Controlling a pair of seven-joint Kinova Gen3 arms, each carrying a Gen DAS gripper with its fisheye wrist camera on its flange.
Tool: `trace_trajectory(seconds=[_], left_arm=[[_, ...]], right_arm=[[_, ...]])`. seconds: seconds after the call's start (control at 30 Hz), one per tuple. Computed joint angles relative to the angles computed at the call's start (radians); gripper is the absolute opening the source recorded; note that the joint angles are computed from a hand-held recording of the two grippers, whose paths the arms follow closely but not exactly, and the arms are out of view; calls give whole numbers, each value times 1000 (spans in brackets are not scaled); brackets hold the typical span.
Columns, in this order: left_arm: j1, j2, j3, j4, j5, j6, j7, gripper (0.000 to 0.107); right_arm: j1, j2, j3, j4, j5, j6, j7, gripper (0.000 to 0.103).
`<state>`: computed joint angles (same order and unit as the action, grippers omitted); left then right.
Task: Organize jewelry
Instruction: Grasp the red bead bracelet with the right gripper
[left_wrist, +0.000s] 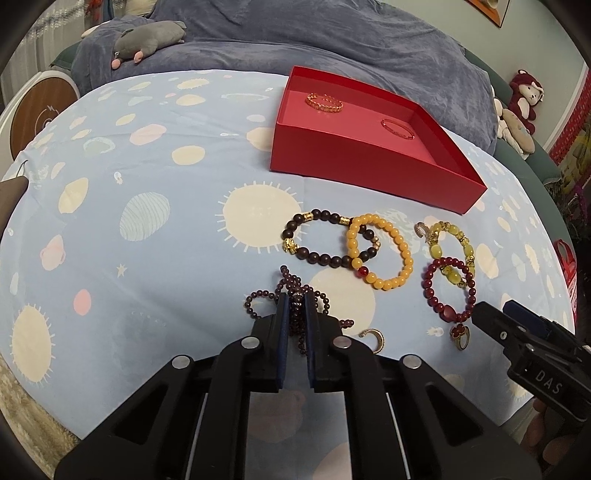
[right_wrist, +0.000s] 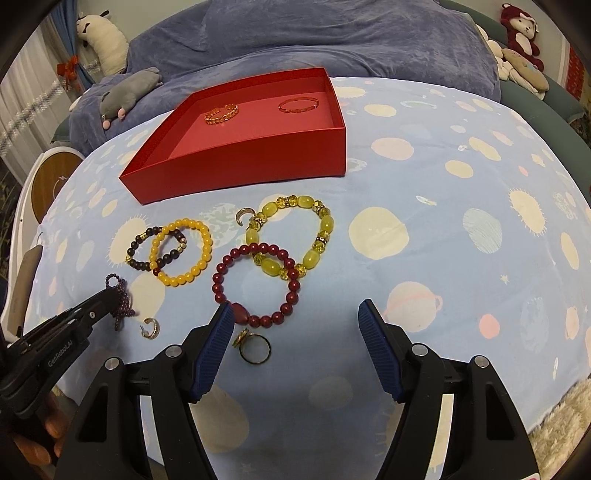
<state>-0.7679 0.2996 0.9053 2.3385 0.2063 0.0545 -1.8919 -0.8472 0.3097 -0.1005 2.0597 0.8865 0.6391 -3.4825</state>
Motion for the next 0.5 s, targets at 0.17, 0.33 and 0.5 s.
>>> trace_trajectory(seconds=[0.17, 0.33, 0.5], left_arm=[[13, 2, -7, 4, -13, -11, 10, 8], [21, 12, -15, -2, -25, -5, 22, 9], [12, 16, -8, -3, -28, -5, 22, 9]], right_arm=[[31, 22, 9, -23, -25, -29, 59, 56], [42, 40, 29, -34, -60, -52, 108, 47], [19, 50, 52, -36, -65, -48, 116, 38]])
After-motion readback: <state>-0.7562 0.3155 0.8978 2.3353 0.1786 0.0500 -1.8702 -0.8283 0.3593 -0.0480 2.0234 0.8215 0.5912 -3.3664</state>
